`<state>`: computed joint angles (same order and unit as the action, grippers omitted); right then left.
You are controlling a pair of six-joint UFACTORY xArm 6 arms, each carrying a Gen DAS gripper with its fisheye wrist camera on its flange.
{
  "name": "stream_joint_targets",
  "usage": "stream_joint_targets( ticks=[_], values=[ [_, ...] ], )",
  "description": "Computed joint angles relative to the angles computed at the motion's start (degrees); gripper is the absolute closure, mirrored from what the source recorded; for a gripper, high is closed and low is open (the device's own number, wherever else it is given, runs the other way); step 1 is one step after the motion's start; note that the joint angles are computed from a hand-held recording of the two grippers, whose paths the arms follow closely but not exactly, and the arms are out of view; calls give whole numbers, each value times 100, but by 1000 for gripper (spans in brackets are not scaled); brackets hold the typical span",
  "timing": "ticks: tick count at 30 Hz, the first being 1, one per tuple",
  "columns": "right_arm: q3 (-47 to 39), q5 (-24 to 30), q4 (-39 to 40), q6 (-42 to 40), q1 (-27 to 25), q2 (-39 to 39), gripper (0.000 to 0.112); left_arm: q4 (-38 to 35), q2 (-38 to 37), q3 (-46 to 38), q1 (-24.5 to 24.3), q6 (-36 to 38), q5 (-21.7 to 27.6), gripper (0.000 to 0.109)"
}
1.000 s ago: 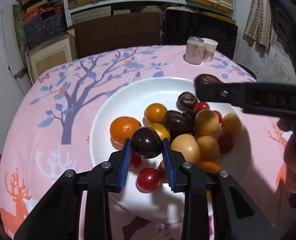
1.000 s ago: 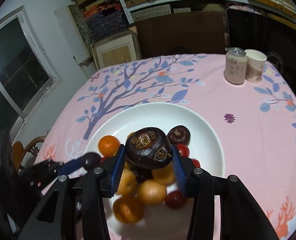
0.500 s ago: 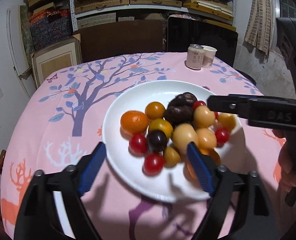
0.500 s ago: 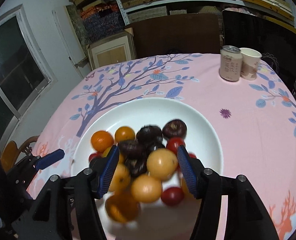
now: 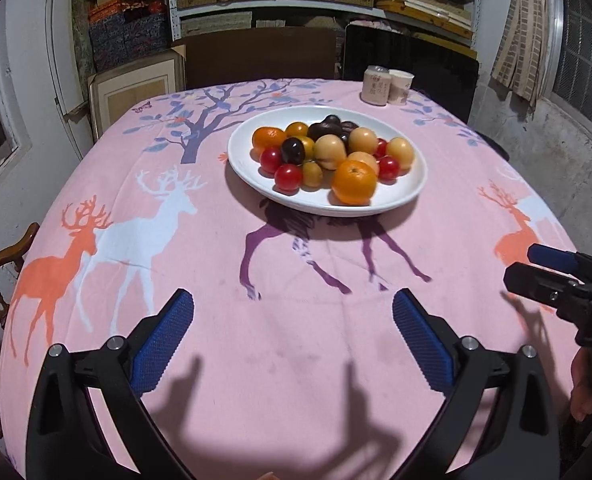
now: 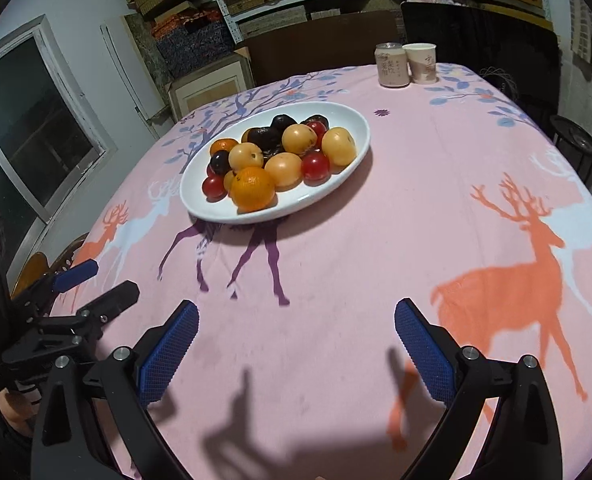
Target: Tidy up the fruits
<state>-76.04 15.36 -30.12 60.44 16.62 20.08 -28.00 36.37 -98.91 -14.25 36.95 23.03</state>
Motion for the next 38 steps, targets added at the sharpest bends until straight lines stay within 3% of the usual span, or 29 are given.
stream_joint_targets(
  ticks=[4, 9, 18, 24, 28, 34, 38],
  values=[
    [574, -22, -1186, 1094, 77, -737, 13, -782, -872, 1024, -81, 626, -473, 11],
    [1107, -253, -1779, 1790, 143, -1371, 13, -112, -1643, 2012, -173, -47, -1276, 11],
    [1299, 84, -2564, 2413, 326, -1684, 13, -480, -2276, 2645, -259, 276, -1833, 11],
    [1299, 69, -2594, 2414, 361, -1663, 13, -712, -2355, 2700, -316, 505, -1994, 11],
    [1262, 50, -2506, 2327, 379, -1598, 13, -1507, -2368, 2647, -382, 1241, -1966, 11],
    [1261, 38, -2589, 2442, 363, -1595, 13, -1533, -2308, 2538, -338, 1363, -1642, 11],
    [1265, 35, -2561, 2399, 359, -1593, 13, -1507, -2271, 2548, -358, 1339, -1802, 11]
  ],
)
